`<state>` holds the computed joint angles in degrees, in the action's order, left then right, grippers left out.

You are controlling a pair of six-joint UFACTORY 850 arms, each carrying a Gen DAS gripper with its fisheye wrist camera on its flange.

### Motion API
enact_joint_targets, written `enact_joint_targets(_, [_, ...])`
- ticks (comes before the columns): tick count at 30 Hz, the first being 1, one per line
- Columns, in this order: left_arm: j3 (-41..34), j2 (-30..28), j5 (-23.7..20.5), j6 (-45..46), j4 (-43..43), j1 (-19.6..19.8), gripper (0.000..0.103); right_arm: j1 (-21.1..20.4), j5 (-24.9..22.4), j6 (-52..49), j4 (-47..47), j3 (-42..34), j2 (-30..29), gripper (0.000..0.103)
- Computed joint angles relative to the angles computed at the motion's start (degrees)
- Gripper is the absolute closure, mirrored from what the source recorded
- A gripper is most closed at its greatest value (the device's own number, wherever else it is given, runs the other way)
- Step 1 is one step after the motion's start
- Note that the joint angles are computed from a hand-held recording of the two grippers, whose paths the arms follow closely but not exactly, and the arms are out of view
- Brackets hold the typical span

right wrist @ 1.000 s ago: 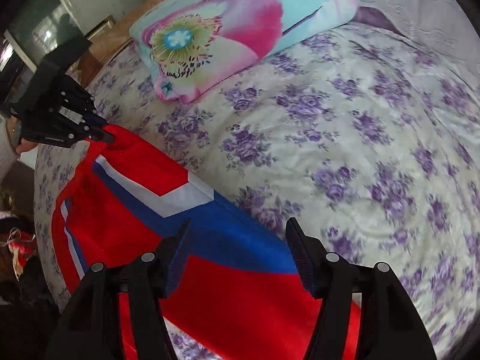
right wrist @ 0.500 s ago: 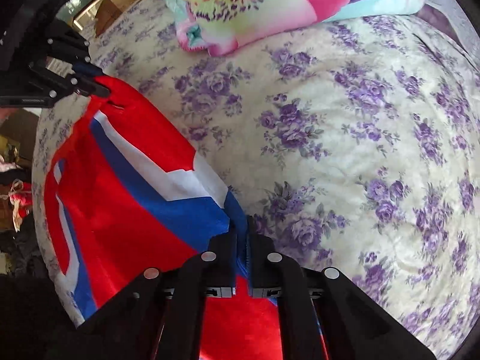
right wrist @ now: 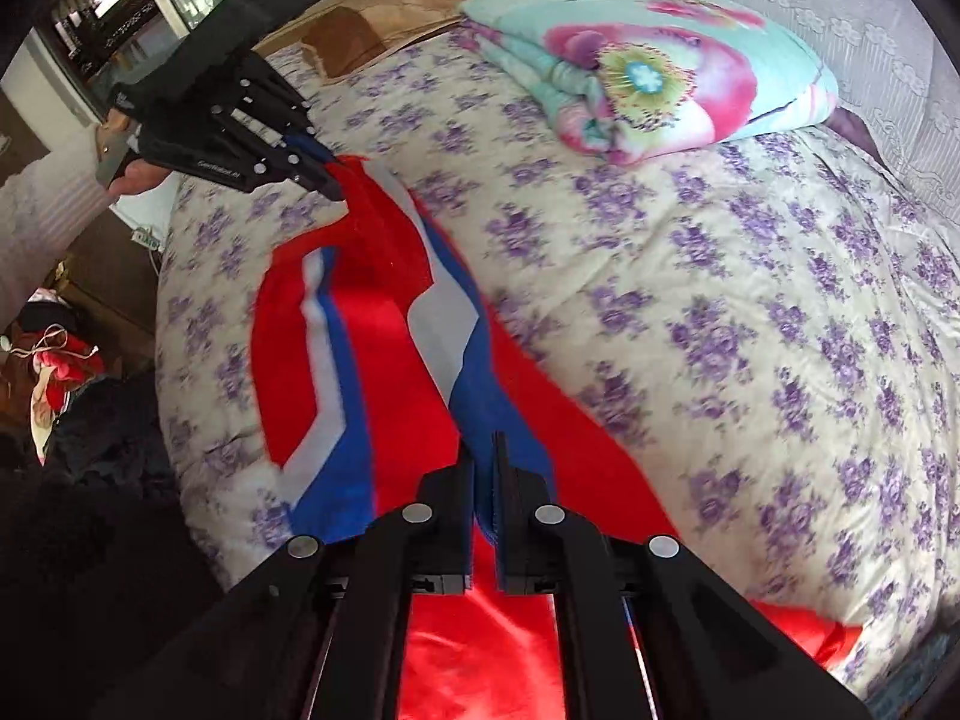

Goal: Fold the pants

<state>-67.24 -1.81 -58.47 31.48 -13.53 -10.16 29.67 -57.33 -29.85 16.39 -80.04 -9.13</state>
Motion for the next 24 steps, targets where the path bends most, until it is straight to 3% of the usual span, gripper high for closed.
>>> enact_joint_targets(5, [9.06, 8.11, 0.85, -1.34, 3.05, -0.68, 0.094, 8.21, 2.52, 8.52, -3.34, 10.76, 7.88, 0.098])
enact_joint_targets(10, [14.92, 11.34, 0.84, -1.56, 3.30, 0.02, 0.093, 14.22, 6.05, 20.72, -7.86, 17.44, 9.68, 0.098])
enact_joint_targets(14, [17.69, 9.22, 1.61, -3.07, 3.94, 0.17, 0.092, 14.53, 8.65, 24.23, -5.87, 20.27, 7.86, 0.098])
enact_joint_targets(18, [17.99, 8.41, 0.69, -0.97, -2.17, 3.09, 0.090, 14.20, 10.23, 27.26, -4.76, 22.06, 5.92, 0.097])
enact_joint_targets(24, [21.08, 17.86, 0.20, 0.62, -6.30, 6.92, 0.085, 13.90, 11.35, 29.16, -3.84, 22.70, 6.22, 0.097])
